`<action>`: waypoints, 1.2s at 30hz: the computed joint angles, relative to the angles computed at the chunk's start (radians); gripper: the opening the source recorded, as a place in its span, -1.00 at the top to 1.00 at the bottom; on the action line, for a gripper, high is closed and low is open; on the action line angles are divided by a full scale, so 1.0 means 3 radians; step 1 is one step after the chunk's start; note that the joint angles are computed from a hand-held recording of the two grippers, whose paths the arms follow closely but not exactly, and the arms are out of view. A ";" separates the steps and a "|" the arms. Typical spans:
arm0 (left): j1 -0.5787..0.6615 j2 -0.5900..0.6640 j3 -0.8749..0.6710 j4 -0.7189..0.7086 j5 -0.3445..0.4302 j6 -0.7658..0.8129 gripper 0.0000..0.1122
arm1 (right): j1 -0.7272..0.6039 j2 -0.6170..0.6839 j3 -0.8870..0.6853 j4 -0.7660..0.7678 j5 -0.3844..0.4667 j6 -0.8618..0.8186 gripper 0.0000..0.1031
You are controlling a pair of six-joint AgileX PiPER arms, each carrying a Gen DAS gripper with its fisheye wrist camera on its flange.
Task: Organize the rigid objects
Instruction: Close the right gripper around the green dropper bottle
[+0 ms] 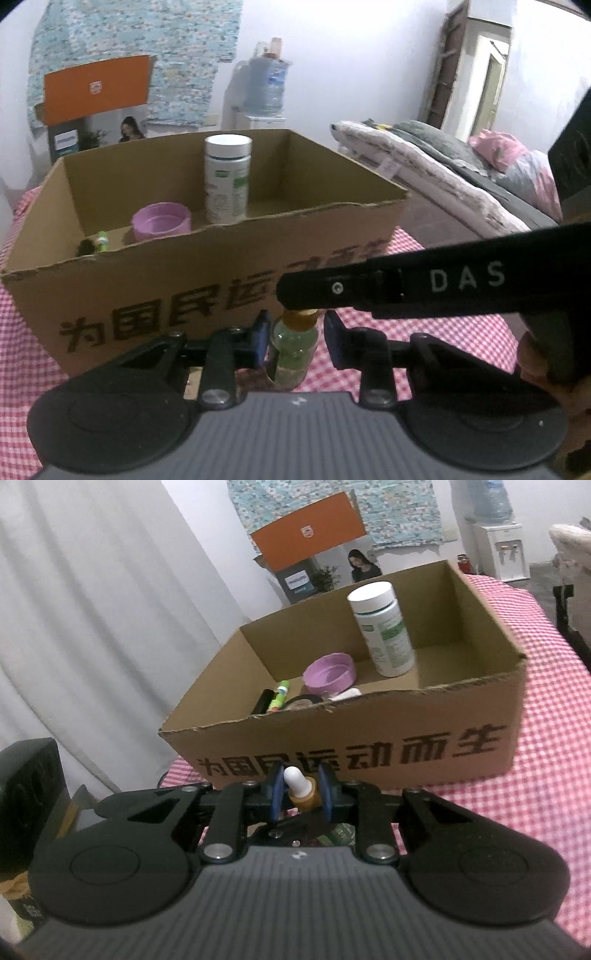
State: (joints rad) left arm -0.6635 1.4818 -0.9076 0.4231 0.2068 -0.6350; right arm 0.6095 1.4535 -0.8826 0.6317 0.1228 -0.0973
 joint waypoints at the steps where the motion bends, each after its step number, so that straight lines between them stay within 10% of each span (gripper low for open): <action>1: -0.0035 0.0005 0.0001 0.0007 -0.0011 -0.0003 0.43 | -0.0013 -0.0049 0.0048 -0.0102 -0.0002 0.0106 0.63; 11: -0.0319 0.0045 0.0037 0.0202 -0.0141 -0.0314 0.41 | 0.0008 -0.0565 0.0475 -0.2039 0.0076 0.2175 0.63; 21: -0.0596 0.0150 -0.0068 0.1159 0.0203 -0.1144 0.31 | 0.0081 -0.0678 0.0577 -0.2664 0.0089 0.2828 0.58; 36: -0.0604 0.0501 -0.0125 0.1658 0.0192 -0.1651 0.31 | -0.0098 -0.0444 0.0337 -0.1336 0.0367 0.1162 0.46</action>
State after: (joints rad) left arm -0.8447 1.6321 -0.9450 0.9204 0.2643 -1.1303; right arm 0.5800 1.3204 -0.7814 0.2309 0.2330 0.2513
